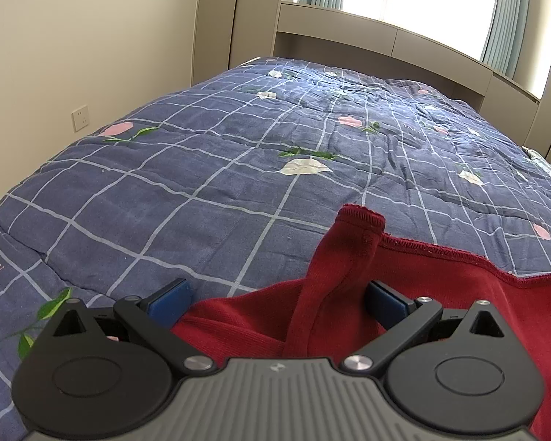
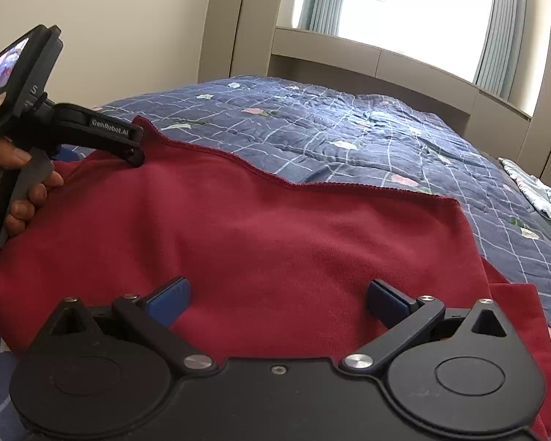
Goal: Fold small clothes
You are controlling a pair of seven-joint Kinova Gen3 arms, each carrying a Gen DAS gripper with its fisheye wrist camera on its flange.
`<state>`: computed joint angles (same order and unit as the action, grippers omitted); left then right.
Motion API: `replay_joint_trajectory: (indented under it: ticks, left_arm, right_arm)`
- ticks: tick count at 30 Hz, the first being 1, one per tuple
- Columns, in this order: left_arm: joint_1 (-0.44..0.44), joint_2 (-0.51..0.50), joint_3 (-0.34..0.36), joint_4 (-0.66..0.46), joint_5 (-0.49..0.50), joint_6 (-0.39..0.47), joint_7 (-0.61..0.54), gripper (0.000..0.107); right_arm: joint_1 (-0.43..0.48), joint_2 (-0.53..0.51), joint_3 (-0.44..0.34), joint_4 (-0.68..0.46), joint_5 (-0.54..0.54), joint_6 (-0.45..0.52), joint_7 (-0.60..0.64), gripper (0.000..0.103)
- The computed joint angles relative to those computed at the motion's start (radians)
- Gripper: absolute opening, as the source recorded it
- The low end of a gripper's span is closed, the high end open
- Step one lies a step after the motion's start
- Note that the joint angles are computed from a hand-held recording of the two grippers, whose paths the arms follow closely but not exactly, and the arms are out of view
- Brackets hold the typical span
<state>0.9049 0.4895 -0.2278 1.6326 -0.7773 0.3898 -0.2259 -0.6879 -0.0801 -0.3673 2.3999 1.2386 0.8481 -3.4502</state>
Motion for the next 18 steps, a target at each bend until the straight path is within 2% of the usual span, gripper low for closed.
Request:
replay_joint_trajectory:
  ticks: [2, 4, 6, 9, 12, 14, 16, 18]
  left_arm:
    - [0.0, -0.013, -0.01, 0.022, -0.008, -0.037, 0.02, 0.103]
    - [-0.053, -0.036, 0.042, 0.036, -0.011, -0.056, 0.024, 0.103]
    - [-0.097, -0.064, 0.102, 0.05, -0.065, -0.04, 0.091, 0.103]
    - [-0.053, -0.098, 0.1, 0.04, -0.084, 0.067, 0.139, 0.103]
    - [0.076, -0.122, 0.007, 0.013, -0.022, 0.189, 0.061, 0.103]
    - [0.157, -0.143, -0.035, 0.009, -0.018, 0.27, 0.044, 0.103]
    - [0.184, -0.171, -0.007, 0.012, -0.035, 0.351, 0.053, 0.103]
    - [0.155, -0.198, 0.077, 0.022, -0.059, 0.415, 0.076, 0.103]
  right_arm:
    - [0.002, -0.008, 0.003, 0.012, 0.014, -0.012, -0.021, 0.103]
    - [0.014, -0.017, 0.015, 0.024, 0.033, -0.044, -0.039, 0.103]
    - [0.021, -0.024, 0.015, 0.028, 0.033, -0.055, -0.042, 0.103]
    - [0.017, -0.018, 0.0, 0.022, 0.023, -0.032, -0.034, 0.103]
    - [0.008, -0.019, -0.009, 0.009, -0.009, -0.005, -0.008, 0.102]
    - [-0.003, -0.025, -0.023, 0.005, -0.033, 0.022, -0.005, 0.102]
    - [-0.016, -0.032, -0.04, 0.008, -0.05, 0.047, -0.012, 0.102]
    - [-0.029, -0.043, -0.054, 0.012, -0.07, 0.065, -0.019, 0.102]
